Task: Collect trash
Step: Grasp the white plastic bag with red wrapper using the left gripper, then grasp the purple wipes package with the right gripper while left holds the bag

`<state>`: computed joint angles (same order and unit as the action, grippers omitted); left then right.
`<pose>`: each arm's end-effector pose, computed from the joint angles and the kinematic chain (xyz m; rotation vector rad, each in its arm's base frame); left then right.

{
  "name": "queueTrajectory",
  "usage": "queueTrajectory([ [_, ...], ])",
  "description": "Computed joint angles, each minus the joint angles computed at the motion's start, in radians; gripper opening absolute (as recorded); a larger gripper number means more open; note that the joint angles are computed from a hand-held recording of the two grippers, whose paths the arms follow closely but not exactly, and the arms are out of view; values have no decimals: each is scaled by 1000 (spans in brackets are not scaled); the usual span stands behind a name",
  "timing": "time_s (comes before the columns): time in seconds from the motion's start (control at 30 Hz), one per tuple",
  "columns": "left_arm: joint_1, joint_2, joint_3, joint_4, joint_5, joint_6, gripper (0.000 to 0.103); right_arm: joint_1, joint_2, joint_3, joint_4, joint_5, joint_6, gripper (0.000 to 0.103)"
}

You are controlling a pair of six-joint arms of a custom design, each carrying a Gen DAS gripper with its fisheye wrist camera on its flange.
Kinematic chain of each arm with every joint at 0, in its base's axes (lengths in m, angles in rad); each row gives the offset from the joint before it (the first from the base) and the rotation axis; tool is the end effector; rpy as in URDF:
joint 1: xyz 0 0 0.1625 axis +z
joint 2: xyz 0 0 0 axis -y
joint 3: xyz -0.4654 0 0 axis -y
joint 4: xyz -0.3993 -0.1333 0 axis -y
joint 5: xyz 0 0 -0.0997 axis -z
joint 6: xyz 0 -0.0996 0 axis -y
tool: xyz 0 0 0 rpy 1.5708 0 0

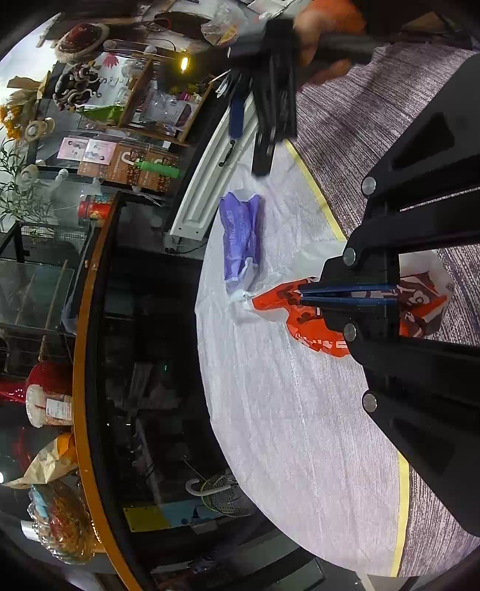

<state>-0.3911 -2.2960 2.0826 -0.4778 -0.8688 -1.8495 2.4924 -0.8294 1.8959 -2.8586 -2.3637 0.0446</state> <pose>-0.1553 -0.1497 0.4701 0.5211 2.2579 -1.1429 0.5314 -0.3251 0.1098 0.9343 -2.2598 0.7153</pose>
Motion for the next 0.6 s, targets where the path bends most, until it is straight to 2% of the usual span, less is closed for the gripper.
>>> queueTrajectory([
  [0.23, 7, -24, 1, -37, 8, 20, 3, -7, 223, -180, -58, -176, -380, 96],
  [0.27, 5, -22, 4, -38, 6, 22, 3, -9, 259, -202, -81, -215, -447, 94],
  [0.33, 6, -23, 8, -42, 5, 28, 3, -17, 295, -229, -85, -252, -500, 87],
  [0.37, 9, -26, 11, -52, 4, 36, 3, -24, 303, -238, -62, -258, -494, 72],
  [0.4, 14, -26, 14, -58, 3, 42, 3, -28, 306, -242, -46, -263, -486, 46],
  [0.47, 20, -24, 20, -67, 1, 49, 3, -37, 300, -243, 22, -267, -428, 16],
  [0.53, 24, -23, 24, -77, -1, 58, 3, -34, 286, -223, -14, -261, -398, 11],
  [0.6, 24, -19, 27, -77, -3, 60, 3, -29, 236, -185, -18, -205, -321, 10],
])
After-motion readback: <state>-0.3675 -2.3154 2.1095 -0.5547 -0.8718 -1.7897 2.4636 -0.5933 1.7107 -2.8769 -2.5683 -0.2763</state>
